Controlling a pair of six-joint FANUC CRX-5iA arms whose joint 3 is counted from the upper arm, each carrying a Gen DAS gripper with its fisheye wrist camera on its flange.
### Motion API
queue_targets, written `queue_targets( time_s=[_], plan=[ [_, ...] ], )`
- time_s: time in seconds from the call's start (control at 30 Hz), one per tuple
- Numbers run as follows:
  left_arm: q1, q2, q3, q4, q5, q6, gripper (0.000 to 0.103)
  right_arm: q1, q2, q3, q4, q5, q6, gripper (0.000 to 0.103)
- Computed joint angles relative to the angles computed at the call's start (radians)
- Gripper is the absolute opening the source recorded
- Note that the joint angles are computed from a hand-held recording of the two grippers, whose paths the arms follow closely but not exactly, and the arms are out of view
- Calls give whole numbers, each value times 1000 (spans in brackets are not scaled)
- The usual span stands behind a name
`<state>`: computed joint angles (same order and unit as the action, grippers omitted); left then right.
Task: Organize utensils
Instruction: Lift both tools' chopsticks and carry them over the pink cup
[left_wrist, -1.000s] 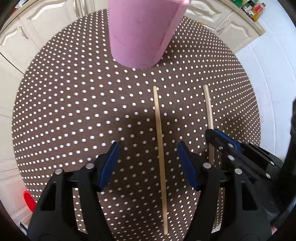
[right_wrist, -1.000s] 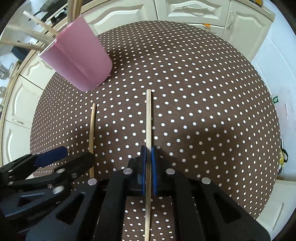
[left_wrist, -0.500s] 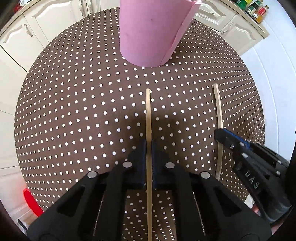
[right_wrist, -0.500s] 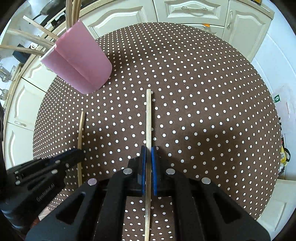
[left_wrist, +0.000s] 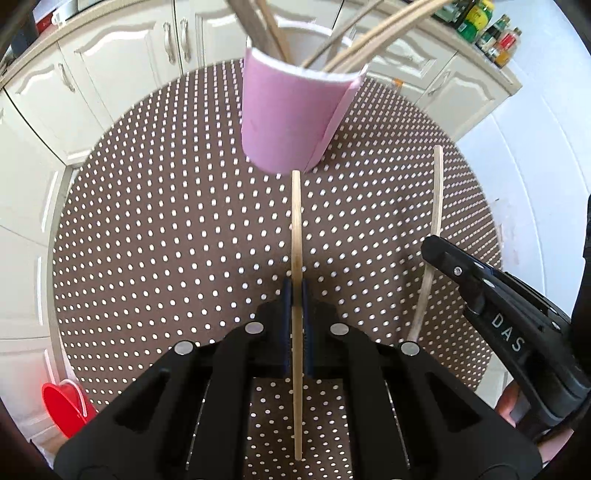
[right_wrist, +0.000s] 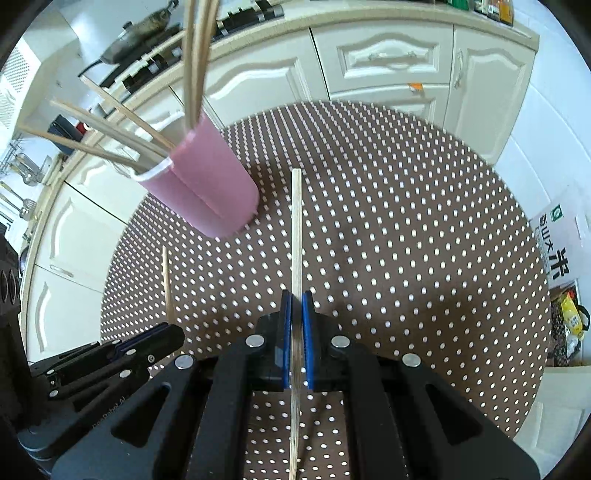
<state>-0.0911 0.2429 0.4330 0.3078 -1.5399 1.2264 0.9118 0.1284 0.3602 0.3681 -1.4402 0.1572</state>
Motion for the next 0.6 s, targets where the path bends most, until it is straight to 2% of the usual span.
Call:
queue_targets(
  time_s=[0.17, 0.27, 0.4, 0.47, 0.6],
  plan=[
    [19, -15, 24, 27, -2, 6, 6, 9, 4, 28, 63, -1, 3, 5],
    [2, 26, 117, 32, -10, 41, 6, 9, 6, 38, 94, 7, 12, 5],
    [2, 11, 124, 45, 17, 56, 6, 18, 5, 55, 138, 13, 21, 5],
    [6, -1, 90, 51, 64, 45, 6, 21, 6, 66, 167, 17, 21, 5],
    [7, -8, 106, 52, 103, 33, 6, 26, 14, 98, 210, 10, 34, 5]
  ],
)
